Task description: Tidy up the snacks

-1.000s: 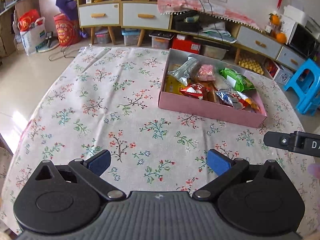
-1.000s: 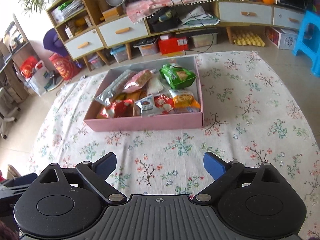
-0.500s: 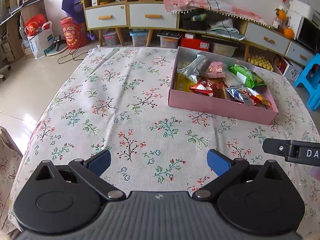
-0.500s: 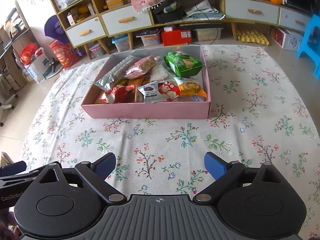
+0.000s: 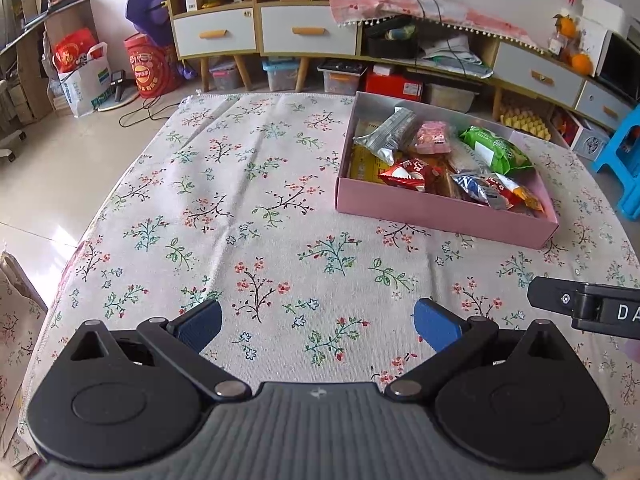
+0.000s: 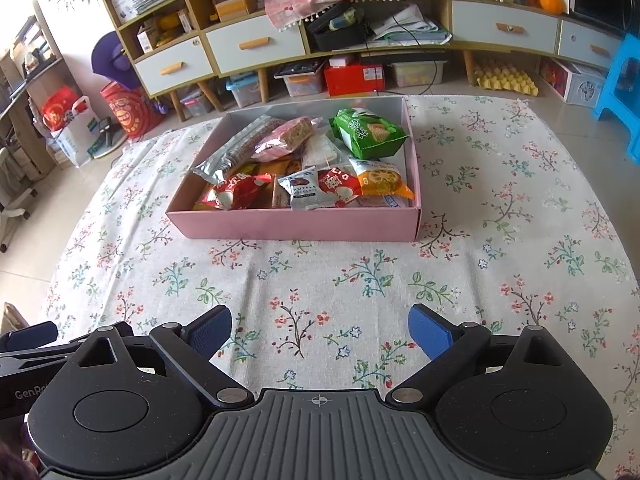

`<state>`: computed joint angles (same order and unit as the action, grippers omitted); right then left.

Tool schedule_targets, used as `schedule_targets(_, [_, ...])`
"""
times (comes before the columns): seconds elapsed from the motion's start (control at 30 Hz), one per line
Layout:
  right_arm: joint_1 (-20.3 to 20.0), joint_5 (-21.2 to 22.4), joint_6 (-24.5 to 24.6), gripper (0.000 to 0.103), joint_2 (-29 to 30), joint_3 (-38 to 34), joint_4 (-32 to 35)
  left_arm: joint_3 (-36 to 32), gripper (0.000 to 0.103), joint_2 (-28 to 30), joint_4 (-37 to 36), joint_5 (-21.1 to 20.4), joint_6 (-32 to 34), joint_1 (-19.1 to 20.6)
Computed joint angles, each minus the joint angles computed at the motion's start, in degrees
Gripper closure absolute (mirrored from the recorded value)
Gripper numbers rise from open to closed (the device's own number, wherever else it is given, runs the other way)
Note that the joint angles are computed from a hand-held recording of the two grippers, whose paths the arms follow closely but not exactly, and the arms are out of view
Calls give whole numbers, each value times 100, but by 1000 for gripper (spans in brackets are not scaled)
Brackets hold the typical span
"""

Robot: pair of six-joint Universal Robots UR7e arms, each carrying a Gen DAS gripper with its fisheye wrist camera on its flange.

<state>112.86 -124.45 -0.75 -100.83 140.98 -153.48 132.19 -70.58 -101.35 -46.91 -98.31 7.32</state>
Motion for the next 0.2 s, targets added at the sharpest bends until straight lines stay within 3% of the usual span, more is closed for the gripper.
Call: schedule_targets(0.2, [14,38,4,6,24,-12,1,19,1,0,-144,-14,93,-14])
